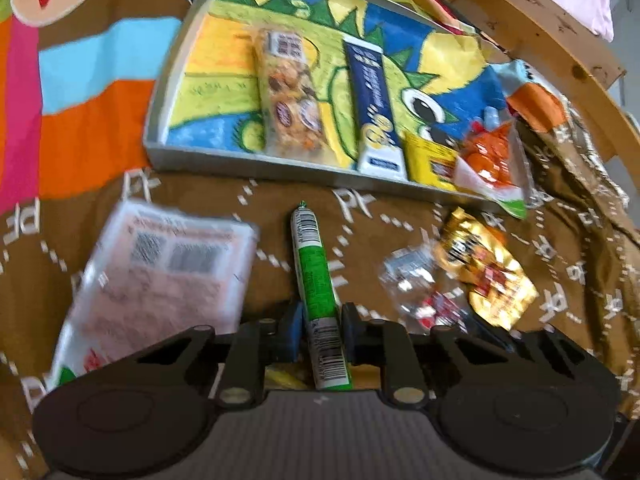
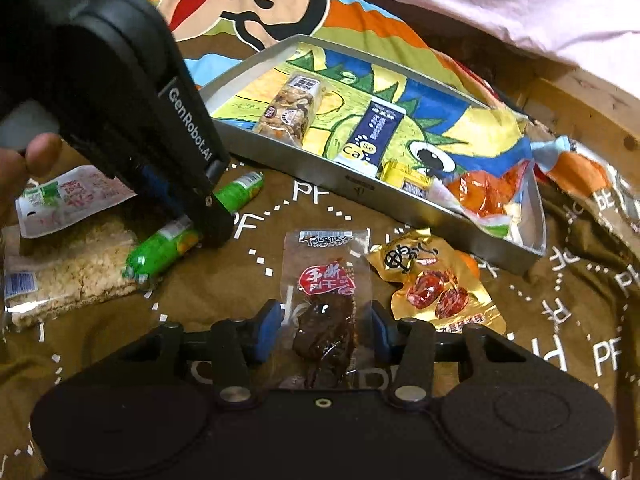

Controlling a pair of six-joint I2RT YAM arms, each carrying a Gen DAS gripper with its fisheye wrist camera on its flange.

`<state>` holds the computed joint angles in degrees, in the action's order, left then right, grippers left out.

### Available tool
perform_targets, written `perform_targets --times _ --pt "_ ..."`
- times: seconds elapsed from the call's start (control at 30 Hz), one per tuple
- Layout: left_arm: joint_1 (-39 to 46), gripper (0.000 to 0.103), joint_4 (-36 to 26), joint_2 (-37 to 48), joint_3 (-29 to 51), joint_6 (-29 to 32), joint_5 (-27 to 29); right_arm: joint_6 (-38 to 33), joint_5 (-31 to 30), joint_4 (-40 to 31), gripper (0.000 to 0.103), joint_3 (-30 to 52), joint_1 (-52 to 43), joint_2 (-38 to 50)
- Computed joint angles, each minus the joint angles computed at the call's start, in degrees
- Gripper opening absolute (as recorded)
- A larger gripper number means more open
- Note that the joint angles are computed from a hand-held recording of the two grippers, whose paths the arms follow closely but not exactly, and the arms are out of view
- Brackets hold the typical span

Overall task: Organize snacks
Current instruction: 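Carry the jerky packet with the right tool while the left tool carries the tube to the tray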

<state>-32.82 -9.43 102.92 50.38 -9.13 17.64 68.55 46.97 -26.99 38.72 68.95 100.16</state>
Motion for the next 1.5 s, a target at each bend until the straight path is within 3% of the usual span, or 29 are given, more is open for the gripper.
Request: perform_targets --times 0.2,0.53,0.7,0.97,1.13,1.23,1.4,1.5 --pt "-1.5 0.021 -3.0 -3.3 -2.0 -1.7 0.4 1.0 2.8 -7.1 0.048 3.4 2.4 2.5" --pt "-0.6 0.019 -1.5 -8.8 -3.9 -3.6 2.7 7.1 11.1 -17.8 0.048 5.4 4.4 2.0" --pt "-1.1 0.018 -2.5 -6.5 -2.8 -3.3 2.7 8.8 12.1 -19.3 0.048 5.2 4.4 1.7" --pt "2.0 0.018 -3.6 -6.6 -2.2 -5.4 9.2 9.3 12.4 -19.4 0.048 5.6 4.2 2.8" --pt "2.5 0.018 -3.2 -7.5 -2.3 -6.3 10.2 11.5 13.1 -21.1 0.048 6.0 4.2 3.3" --pt "2.7 0.018 -0.5 -8.9 -3.1 -7.4 10.4 12.4 14.3 -22.0 0.048 5.8 4.0 2.6" --pt "4.2 0.018 14.1 -9.0 -6.5 -12.7 16.1 11.3 17.7 -22.1 0.048 4.8 1.6 -0.3" --pt "3.5 0.018 19.6 -7.8 -5.8 -13.2 14.5 8.3 20.0 -19.3 0.048 3.0 -1.4 -3.0"
